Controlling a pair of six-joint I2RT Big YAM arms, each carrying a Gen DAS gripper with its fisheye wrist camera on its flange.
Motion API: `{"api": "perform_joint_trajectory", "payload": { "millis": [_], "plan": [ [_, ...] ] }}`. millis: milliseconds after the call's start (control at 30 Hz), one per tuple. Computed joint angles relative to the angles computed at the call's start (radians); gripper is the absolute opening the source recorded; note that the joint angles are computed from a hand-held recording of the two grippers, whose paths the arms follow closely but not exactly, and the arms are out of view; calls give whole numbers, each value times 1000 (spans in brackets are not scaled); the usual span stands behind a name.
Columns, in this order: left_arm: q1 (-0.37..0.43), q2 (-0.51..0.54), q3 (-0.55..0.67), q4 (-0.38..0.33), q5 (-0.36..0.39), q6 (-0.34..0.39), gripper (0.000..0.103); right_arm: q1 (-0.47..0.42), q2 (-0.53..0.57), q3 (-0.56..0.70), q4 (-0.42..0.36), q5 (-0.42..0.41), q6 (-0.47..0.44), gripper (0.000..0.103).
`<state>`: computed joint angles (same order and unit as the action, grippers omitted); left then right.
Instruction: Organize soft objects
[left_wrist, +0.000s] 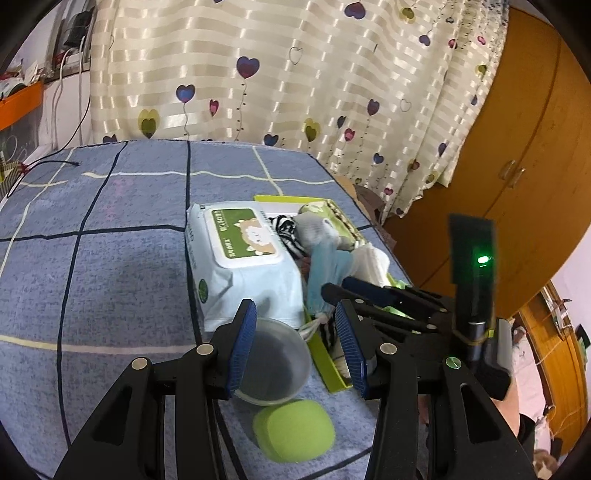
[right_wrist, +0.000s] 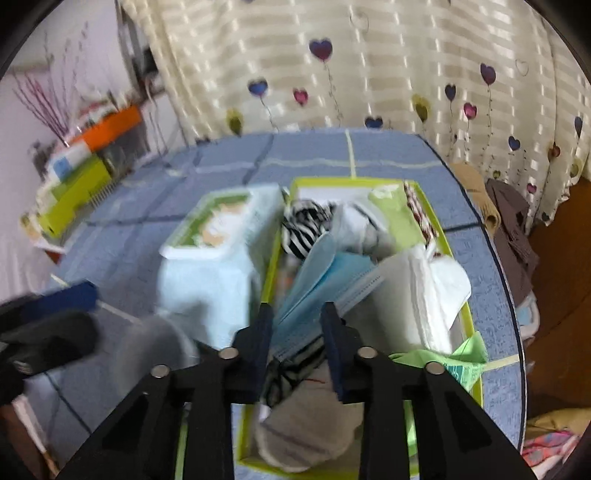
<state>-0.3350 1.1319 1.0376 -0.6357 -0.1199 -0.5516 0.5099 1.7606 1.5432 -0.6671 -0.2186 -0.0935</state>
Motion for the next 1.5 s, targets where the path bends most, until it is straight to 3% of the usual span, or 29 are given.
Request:
{"api": "perform_joint_trajectory", "payload": {
  "millis": [67, 233, 367, 500, 633, 767, 933, 1100, 1200, 1233, 1333, 1500],
  "plan": [
    [6, 5, 1, 0, 3, 6, 46, -6, 10, 6, -12, 12, -4, 16],
    [13, 27, 8, 9, 26, 13, 46, -34, 7, -6, -19, 28, -1, 16],
    [7, 44, 18, 7, 45, 17, 46, -50, -9, -20, -20, -8, -3, 16],
    [-4, 52, 32, 4, 34, 28, 46, -84, -81, -89, 40, -62, 24, 21],
    [-13, 60, 42, 5, 29, 33, 46, -116, -126, -149, 69, -28, 21, 21],
    [-21, 67, 45, 0, 30, 26, 46, -150, -90, -135, 53, -15, 52, 21],
    [-29, 78, 55, -15, 18, 23, 46, -124, -59, -133, 40, -40, 15, 20],
    [-25, 72, 51, -5, 13, 27, 46, -139, -81, -148, 54, -65, 56, 22],
    [-11, 63, 41, 1, 15, 20, 46, -124, -122, -170, 75, -73, 56, 40],
    [-6, 59, 38, 1, 16, 18, 46, -114, -131, -175, 81, -81, 44, 44],
    [0, 47, 26, -2, 17, 11, 46, -69, -131, -162, 77, -90, -4, 44],
    [12, 4, -6, -12, 9, -5, 46, 1, -61, -81, 23, -22, -87, 43]
  ]
}}
